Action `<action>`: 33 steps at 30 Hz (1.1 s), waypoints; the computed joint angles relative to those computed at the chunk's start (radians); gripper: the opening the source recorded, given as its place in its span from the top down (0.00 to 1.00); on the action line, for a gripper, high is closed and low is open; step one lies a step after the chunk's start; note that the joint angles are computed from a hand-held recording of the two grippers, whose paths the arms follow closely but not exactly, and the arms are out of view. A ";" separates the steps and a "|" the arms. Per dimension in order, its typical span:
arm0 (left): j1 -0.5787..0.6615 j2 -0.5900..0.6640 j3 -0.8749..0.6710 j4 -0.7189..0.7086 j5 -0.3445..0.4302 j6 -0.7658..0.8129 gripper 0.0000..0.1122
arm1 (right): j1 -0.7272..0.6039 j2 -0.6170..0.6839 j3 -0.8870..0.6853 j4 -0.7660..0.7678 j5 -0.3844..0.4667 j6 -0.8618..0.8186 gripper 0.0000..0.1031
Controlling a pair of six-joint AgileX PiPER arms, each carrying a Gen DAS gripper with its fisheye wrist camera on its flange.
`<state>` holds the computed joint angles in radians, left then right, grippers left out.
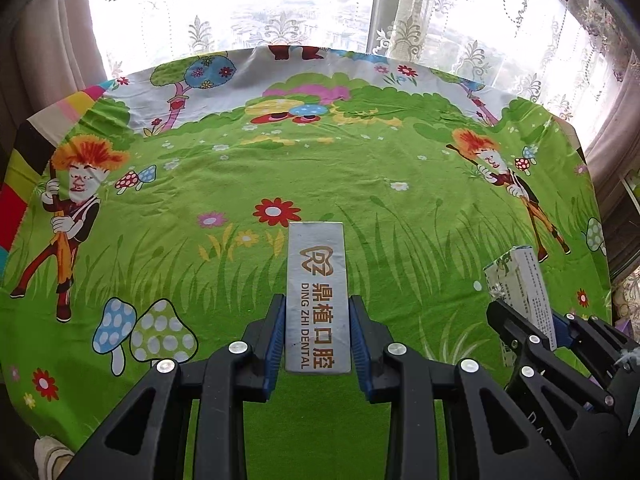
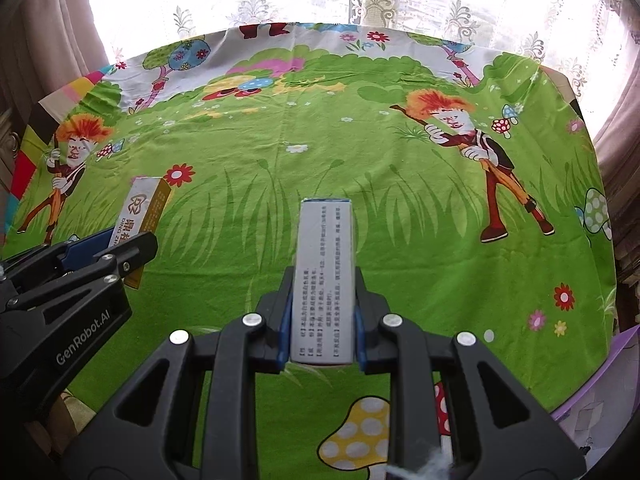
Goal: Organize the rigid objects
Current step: 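Grasp the DING ZHI DENTAL box with the left gripper while the right grasps the white printed box, then carry both boxes into the purple box and open both grippers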
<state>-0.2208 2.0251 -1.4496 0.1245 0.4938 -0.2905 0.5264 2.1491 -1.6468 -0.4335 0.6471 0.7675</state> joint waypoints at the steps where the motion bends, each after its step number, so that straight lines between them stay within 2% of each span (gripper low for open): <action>1: -0.008 -0.015 0.015 0.003 -0.007 0.000 0.72 | 0.001 -0.022 0.029 -0.011 -0.010 0.019 0.73; 8: -0.071 -0.116 0.114 0.012 -0.034 -0.002 0.72 | 0.016 -0.178 0.223 -0.097 -0.060 0.154 0.73; 16: -0.180 -0.227 0.226 -0.006 -0.047 0.016 0.72 | 0.023 -0.414 0.509 -0.215 -0.101 0.346 0.73; 20: -0.252 -0.284 0.276 0.020 -0.048 -0.014 0.72 | 0.022 -0.537 0.637 -0.261 -0.096 0.421 0.73; 26: -0.348 -0.343 0.316 -0.029 -0.029 0.000 0.72 | 0.010 -0.715 0.801 -0.274 -0.068 0.450 0.73; 29: -0.388 -0.367 0.329 -0.115 -0.029 0.060 0.72 | -0.002 -0.797 0.874 -0.266 -0.053 0.454 0.73; 33: -0.459 -0.378 0.334 -0.157 -0.026 0.087 0.72 | -0.030 -0.889 0.957 -0.248 -0.032 0.444 0.73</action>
<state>-0.6795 1.6472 -1.1160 -0.0326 0.4675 -0.2033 0.4963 1.2600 -0.6897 -0.6816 0.6150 1.2116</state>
